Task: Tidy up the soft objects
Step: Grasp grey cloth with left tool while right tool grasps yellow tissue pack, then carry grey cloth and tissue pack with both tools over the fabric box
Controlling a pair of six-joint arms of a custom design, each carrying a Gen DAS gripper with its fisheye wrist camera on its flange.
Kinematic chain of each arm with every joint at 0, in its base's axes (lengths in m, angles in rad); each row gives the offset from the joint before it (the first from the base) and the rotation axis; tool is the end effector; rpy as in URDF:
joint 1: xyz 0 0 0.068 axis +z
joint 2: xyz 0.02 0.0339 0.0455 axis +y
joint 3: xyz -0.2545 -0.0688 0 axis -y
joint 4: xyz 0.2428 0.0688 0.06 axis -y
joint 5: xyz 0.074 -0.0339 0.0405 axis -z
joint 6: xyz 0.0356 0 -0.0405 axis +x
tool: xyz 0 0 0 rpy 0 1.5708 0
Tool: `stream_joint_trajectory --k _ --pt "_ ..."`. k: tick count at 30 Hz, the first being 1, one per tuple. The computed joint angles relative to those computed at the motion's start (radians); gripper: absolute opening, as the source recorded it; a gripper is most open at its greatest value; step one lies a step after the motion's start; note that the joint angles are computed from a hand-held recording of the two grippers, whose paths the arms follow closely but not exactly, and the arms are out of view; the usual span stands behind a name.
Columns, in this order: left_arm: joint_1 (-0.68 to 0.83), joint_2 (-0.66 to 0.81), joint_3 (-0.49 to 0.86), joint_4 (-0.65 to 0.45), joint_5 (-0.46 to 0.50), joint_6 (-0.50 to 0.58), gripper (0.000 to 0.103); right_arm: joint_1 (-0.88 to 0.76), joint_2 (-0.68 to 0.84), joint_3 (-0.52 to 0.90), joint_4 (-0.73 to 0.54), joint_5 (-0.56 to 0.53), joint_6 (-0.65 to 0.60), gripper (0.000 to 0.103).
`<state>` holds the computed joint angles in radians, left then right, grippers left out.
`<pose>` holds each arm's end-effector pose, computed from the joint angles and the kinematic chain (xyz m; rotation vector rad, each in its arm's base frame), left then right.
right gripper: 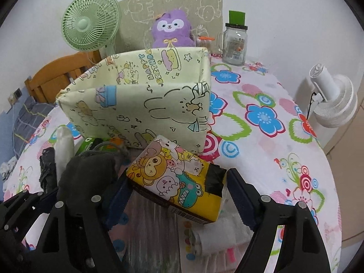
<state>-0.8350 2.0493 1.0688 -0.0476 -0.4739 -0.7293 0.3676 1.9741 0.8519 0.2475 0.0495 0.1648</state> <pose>0.2649 -0.2684 0.0806 -0.0347 2.4378 -0.0603 0.3268 0.1240 0.0708 -0.2263 2.4415 0.1755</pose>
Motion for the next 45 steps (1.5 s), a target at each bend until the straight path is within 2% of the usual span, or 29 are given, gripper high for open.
stream_joint_trajectory --k 13,27,38,45 --pt "-0.063 -0.074 -0.044 -0.028 -0.068 -0.054 0.047 0.024 -0.223 -0.170 -0.002 0.057 0.001 0.083" --pt "-0.149 -0.220 -0.089 -0.102 -0.170 -0.069 0.047 0.082 -0.523 -0.294 -0.101 0.139 0.030 0.083" --pt "-0.183 -0.302 -0.081 -0.185 -0.223 -0.063 0.047 0.124 -0.675 -0.299 -0.198 0.185 0.049 0.083" --pt "-0.174 -0.327 -0.065 -0.198 -0.222 -0.031 0.047 0.132 -0.697 -0.258 -0.261 0.212 0.060 0.083"
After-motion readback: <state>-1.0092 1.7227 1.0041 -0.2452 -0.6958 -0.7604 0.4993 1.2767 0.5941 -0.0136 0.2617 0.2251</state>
